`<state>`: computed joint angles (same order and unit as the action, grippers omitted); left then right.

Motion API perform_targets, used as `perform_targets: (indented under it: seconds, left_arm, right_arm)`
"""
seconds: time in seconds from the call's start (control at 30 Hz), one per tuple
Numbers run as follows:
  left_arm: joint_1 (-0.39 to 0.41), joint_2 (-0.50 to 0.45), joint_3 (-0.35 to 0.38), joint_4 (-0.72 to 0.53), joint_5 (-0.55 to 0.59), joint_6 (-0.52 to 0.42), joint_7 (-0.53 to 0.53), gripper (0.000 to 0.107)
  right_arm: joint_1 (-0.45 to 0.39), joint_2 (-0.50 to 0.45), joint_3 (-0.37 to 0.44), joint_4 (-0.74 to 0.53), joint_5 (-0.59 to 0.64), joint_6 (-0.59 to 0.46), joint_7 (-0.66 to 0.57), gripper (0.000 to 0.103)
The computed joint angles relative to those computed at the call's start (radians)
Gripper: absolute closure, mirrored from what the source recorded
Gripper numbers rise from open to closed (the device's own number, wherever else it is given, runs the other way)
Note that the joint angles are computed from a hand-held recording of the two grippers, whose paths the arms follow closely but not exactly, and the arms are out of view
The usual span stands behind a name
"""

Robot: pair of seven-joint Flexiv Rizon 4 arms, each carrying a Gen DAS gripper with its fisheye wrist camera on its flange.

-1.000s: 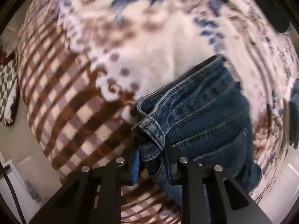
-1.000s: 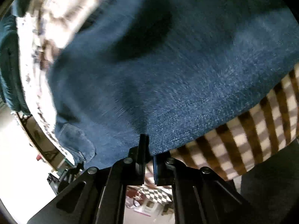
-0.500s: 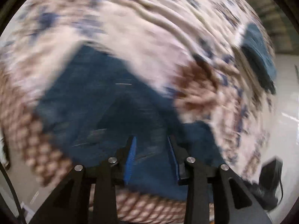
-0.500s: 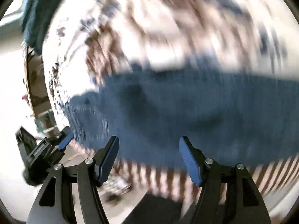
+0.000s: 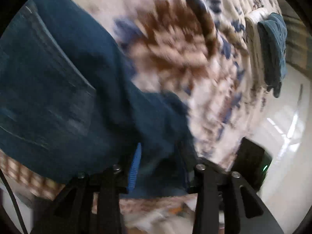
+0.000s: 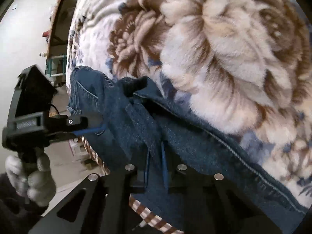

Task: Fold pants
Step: 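Regrasp the folded jeans edge with the left gripper while the right gripper grasps nearby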

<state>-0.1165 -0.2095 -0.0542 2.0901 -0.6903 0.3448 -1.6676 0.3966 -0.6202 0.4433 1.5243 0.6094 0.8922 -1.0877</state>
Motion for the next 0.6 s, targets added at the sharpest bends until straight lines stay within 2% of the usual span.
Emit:
perform_targets:
  seconds: [0.13,0.3,0.33,0.37,0.4,0.43,0.53,0.6]
  left_arm:
    - [-0.027,-0.065,-0.034,-0.059,0.005,-0.016,-0.057,0.063]
    - [-0.063,-0.133,-0.042,-0.165,0.177,-0.059,-0.108,0.064]
    - [-0.069,-0.130,-0.040,-0.166,0.195,-0.053,-0.102,0.068]
    - [-0.075,-0.130,-0.039,-0.171,0.221,-0.051,-0.101,0.082]
    - [-0.080,-0.123,-0.035,-0.162,0.238,-0.038,-0.099,0.089]
    - [-0.078,-0.113,-0.031,-0.146,0.232,-0.028,-0.095,0.091]
    - [-0.076,-0.081,-0.024,-0.101,0.229,-0.012,-0.095,0.092]
    - [-0.076,-0.062,-0.020,-0.077,0.231,-0.005,-0.094,0.092]
  right_arm:
    - [0.060,0.053,-0.029,0.042,-0.091,0.041,0.024,0.097]
    - [0.089,0.083,-0.025,0.061,-0.168,0.056,-0.008,0.098]
    - [0.086,0.084,-0.018,0.060,-0.172,0.049,-0.024,0.098]
    - [0.083,0.085,-0.012,0.059,-0.176,0.043,-0.046,0.098]
    - [0.064,0.079,0.009,0.049,-0.157,0.026,-0.089,0.098]
    - [0.054,0.076,0.017,0.045,-0.144,0.016,-0.115,0.097]
    - [-0.016,0.057,0.049,0.012,-0.039,-0.058,-0.192,0.090]
    - [-0.064,0.062,0.056,0.018,0.053,-0.069,-0.228,0.068]
